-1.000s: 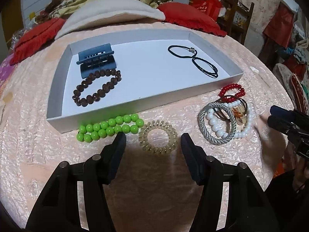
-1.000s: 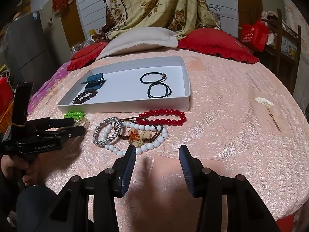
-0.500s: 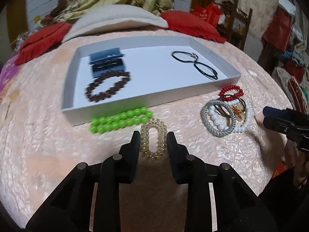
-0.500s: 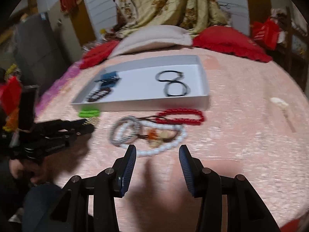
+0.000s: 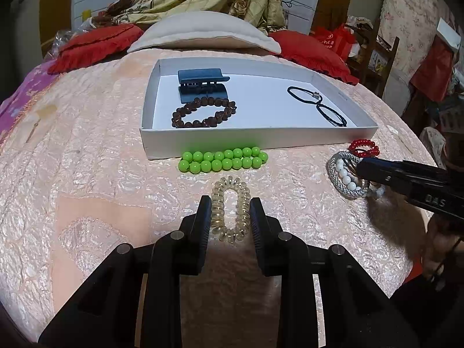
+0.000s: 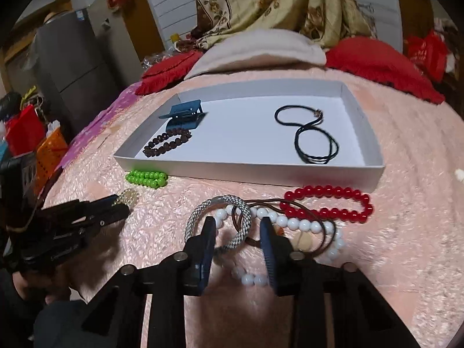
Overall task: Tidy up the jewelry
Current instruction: 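Grasp the silver mesh bangle with the right tool while the left tool holds the coil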
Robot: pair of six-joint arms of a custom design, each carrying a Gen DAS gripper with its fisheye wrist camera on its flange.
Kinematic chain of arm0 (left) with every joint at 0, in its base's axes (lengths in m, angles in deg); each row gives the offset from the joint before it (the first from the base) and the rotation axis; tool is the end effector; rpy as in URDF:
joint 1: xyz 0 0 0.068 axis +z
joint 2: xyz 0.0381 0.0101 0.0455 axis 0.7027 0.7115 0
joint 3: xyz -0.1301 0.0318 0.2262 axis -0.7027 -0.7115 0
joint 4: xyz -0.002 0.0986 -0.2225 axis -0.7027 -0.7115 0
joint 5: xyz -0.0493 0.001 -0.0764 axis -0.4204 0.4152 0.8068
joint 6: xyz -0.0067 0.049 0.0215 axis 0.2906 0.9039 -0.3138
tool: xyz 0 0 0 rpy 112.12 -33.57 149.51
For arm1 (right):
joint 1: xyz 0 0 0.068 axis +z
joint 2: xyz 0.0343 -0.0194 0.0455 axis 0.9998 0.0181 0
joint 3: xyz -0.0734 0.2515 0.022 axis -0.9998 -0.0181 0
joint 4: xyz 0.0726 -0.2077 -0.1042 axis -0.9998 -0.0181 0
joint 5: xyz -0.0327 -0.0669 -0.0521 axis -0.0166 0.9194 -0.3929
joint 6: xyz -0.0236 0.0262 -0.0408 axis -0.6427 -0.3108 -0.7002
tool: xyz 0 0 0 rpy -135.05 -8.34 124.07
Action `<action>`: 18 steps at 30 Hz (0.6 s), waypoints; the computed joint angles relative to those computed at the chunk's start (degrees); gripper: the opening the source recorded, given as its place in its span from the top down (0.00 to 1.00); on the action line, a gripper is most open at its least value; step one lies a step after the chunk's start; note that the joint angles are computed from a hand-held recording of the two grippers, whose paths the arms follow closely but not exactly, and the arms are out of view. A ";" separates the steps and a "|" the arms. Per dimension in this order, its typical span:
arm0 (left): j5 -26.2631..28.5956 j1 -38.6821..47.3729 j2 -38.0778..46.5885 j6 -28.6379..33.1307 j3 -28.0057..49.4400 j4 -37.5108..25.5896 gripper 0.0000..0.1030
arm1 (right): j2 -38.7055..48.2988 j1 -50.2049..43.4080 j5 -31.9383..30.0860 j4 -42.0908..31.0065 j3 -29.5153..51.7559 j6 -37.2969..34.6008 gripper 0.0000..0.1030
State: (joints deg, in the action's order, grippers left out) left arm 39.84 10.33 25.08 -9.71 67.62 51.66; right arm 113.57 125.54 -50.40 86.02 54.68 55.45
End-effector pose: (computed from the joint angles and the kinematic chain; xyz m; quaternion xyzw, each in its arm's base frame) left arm 0.1549 -0.0924 0.0732 -0.0378 0.9276 -0.0640 0.3661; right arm 0.1922 0.1502 0.0339 -0.2407 0.8700 0.2408 0.3567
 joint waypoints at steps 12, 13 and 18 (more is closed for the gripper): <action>0.01 0.06 0.07 0.17 -0.18 0.14 0.75 | -1.37 0.76 1.72 4.87 -4.02 0.44 0.93; 0.06 0.09 0.04 0.13 -0.17 0.09 0.75 | -1.63 0.47 1.56 5.72 -4.73 0.60 0.93; 0.17 0.01 -2.11 -0.28 0.37 -3.29 0.76 | -2.85 -0.13 1.22 9.19 -7.98 1.10 0.93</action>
State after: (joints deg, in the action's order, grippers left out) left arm 40.01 10.34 22.97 -9.99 67.99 48.37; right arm 110.73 125.41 -49.18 95.22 46.70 56.55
